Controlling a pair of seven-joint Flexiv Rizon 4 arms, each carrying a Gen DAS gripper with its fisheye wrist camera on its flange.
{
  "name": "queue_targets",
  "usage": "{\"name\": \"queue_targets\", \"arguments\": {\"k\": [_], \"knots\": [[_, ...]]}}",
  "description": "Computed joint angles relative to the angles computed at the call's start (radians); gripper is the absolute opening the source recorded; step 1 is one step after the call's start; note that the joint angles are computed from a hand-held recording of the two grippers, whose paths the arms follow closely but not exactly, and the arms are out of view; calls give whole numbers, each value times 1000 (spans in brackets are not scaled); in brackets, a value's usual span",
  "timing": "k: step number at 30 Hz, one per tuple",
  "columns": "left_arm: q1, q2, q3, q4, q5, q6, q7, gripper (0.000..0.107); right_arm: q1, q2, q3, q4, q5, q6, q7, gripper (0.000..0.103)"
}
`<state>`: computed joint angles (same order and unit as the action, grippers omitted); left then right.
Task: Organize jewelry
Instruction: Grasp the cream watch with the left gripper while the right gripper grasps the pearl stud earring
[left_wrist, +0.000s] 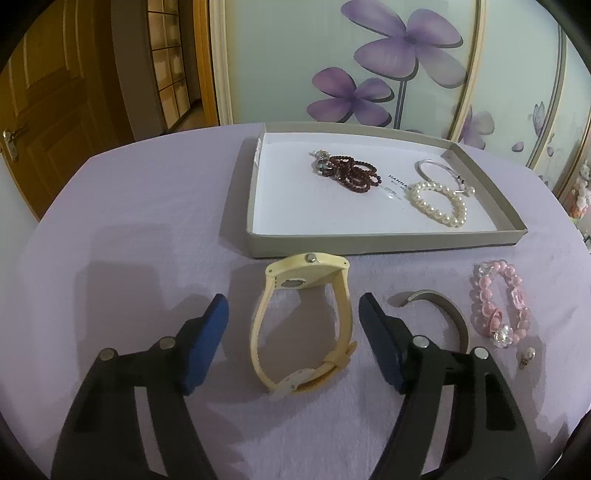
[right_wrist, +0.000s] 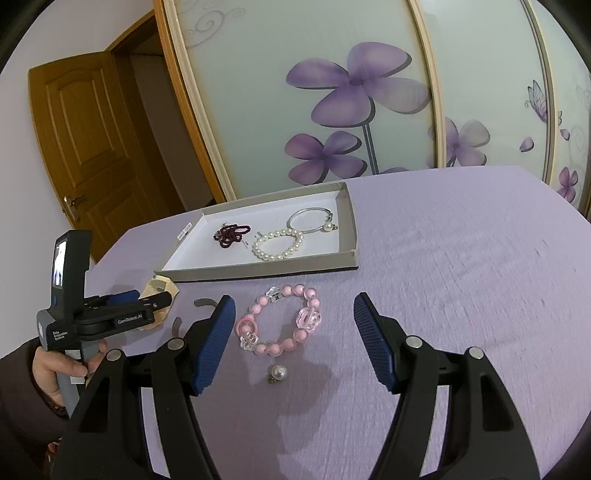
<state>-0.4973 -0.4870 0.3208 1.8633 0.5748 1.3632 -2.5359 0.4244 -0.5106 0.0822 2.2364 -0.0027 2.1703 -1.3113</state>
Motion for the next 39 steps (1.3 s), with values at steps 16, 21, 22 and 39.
{"name": "queue_targets", "arguments": {"k": [16, 21, 22, 39], "knots": [[12, -14, -17, -4, -29, -5, 32, 41, -4, -5, 2, -6, -10, -12, 8, 68], [14, -2, -5, 22, -36, 24, 30, 39, 5, -2, -2, 1, -12, -24, -2, 68], [13, 4, 1, 32, -35, 34, 25, 39, 7, -2, -2, 4, -13, -27, -5, 68], [11, 172, 96, 132, 187, 87, -224, 40, 194, -8, -127, -8, 26, -254, -39, 36]]}}
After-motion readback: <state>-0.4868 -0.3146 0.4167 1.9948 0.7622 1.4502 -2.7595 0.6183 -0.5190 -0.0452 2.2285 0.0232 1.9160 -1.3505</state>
